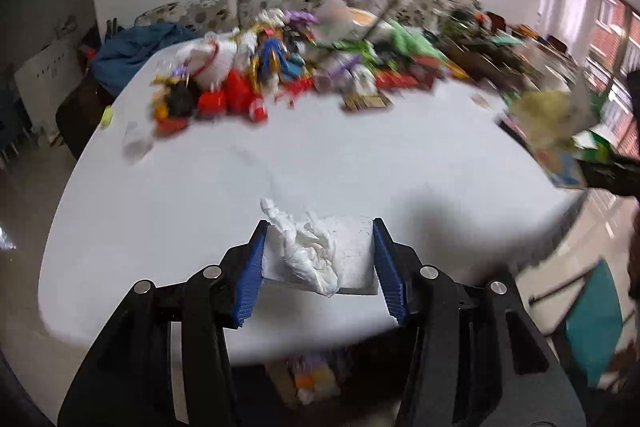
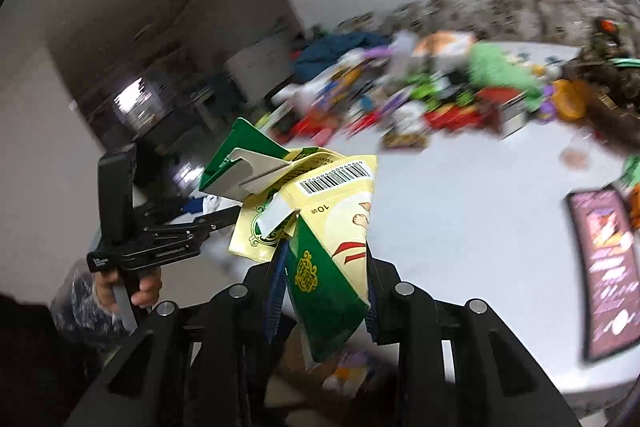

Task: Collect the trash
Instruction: 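Lower the snack packets and tissue into the box and open both grippers, then grasp the gold toy car with the right gripper while the left grasps the gold-blue robot figure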

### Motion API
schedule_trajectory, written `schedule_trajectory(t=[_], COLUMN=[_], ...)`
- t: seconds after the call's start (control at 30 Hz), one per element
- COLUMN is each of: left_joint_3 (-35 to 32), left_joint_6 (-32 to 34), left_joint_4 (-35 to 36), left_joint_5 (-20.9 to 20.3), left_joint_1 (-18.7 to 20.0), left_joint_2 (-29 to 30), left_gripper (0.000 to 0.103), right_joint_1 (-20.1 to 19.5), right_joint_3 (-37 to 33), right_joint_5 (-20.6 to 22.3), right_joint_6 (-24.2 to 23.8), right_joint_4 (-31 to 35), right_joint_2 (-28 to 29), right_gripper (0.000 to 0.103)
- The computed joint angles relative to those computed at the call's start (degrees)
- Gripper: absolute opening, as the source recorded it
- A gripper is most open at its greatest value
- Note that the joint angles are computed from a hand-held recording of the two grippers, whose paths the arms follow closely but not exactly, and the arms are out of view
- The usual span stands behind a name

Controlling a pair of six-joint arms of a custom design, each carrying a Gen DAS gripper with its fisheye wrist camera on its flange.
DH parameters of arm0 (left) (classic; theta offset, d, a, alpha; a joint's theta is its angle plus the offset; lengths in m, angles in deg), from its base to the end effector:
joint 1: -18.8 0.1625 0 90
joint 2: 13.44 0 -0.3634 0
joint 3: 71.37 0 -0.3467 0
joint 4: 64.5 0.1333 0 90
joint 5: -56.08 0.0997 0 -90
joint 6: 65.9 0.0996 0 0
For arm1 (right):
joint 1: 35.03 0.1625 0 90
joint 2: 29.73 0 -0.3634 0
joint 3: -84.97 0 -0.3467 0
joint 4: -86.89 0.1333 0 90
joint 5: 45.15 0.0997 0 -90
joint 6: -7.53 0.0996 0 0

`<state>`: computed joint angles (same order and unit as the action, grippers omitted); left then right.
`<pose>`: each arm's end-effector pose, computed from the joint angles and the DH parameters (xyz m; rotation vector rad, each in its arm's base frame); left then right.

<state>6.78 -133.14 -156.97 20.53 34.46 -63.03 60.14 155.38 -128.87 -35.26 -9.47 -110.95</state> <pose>-0.5239 -0.3695 0.1776 0.4086 2.2379 -0.9253 0.1905 -0.5054 0.5215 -1.2815 2.8178 -0.4971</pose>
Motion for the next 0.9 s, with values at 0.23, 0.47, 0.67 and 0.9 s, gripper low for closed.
schedule_trajectory(t=[0.23, 0.47, 0.67, 0.9], left_joint_3=[12.3, 19.2, 19.9, 17.7], left_joint_6=[-3.5, 0.8, 1.4, -0.7], left_joint_4=[-3.1, -10.1, -11.7, -6.1], left_joint_5=[-10.6, -19.1, -26.9, -22.8], left_joint_1=[-3.8, 1.9, 6.8, 4.8], left_joint_2=[-3.4, 0.4, 3.8, 3.5], left_gripper=[0.050, 0.090, 0.090, 0.090], right_joint_1=[0.0, -1.9, -3.5, -1.0], right_joint_3=[12.7, 25.1, 28.4, 21.8], right_joint_5=[-8.3, -20.2, -23.5, -17.8], right_joint_6=[-3.3, -3.5, -2.7, -2.8], right_joint_4=[6.5, -2.9, -5.6, -2.4], right_joint_2=[-5.7, -3.2, -3.0, -4.6], right_gripper=[0.034, 0.066, 0.066, 0.071])
